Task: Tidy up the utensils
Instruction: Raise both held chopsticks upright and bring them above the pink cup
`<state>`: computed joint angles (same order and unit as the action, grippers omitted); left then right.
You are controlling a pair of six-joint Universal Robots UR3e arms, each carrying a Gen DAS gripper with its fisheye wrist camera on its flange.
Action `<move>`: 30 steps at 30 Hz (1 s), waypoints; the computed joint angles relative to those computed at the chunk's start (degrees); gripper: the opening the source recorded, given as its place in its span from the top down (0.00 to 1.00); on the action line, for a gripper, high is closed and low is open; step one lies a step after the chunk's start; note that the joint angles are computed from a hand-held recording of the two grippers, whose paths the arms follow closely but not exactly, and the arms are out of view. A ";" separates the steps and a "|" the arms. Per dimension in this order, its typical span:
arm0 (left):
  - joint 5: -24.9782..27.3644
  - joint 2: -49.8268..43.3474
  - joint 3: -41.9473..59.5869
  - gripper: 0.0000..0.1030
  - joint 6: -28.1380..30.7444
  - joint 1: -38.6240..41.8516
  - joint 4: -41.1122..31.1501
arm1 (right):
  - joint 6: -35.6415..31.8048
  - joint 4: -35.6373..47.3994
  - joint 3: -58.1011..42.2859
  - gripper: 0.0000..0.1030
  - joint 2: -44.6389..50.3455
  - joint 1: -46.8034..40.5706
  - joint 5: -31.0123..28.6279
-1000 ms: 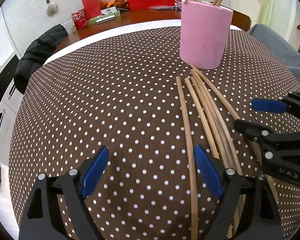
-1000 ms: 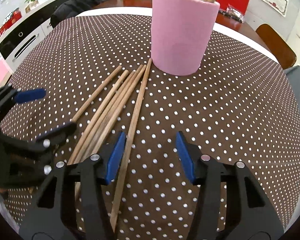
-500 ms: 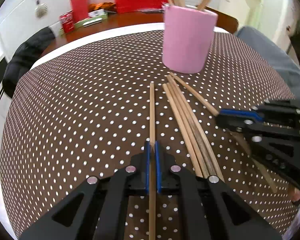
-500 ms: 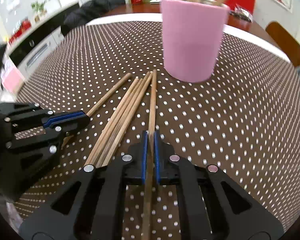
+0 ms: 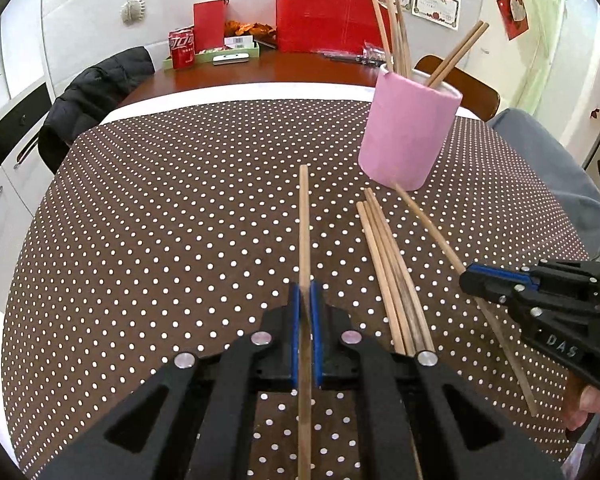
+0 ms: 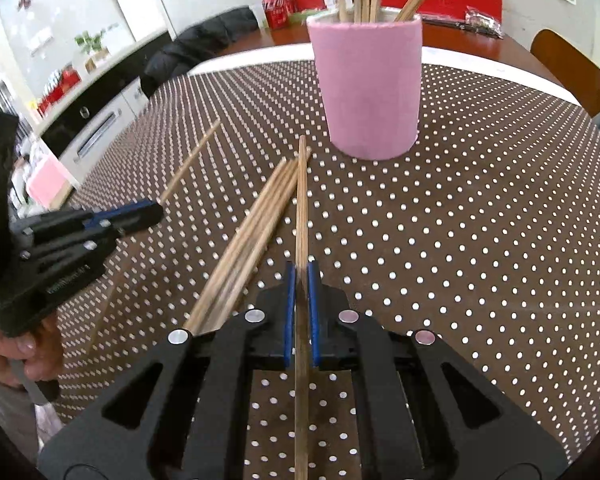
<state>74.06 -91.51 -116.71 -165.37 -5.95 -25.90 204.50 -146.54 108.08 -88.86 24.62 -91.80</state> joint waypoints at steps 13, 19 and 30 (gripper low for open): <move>-0.29 -0.70 -0.60 0.95 -0.92 0.10 0.09 | -0.14 15.83 -16.98 0.93 9.29 5.96 -7.22; -4.75 4.54 -4.70 0.95 -2.32 3.92 2.95 | 2.99 -4.04 -0.86 0.94 0.53 3.34 -0.53; -10.51 4.11 3.64 0.95 -8.45 4.85 8.77 | 3.02 -25.53 6.00 0.94 -8.79 -2.40 4.45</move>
<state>63.55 -87.40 -113.06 -173.81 -1.11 -17.13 207.52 -172.06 114.08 -97.65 22.21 -87.34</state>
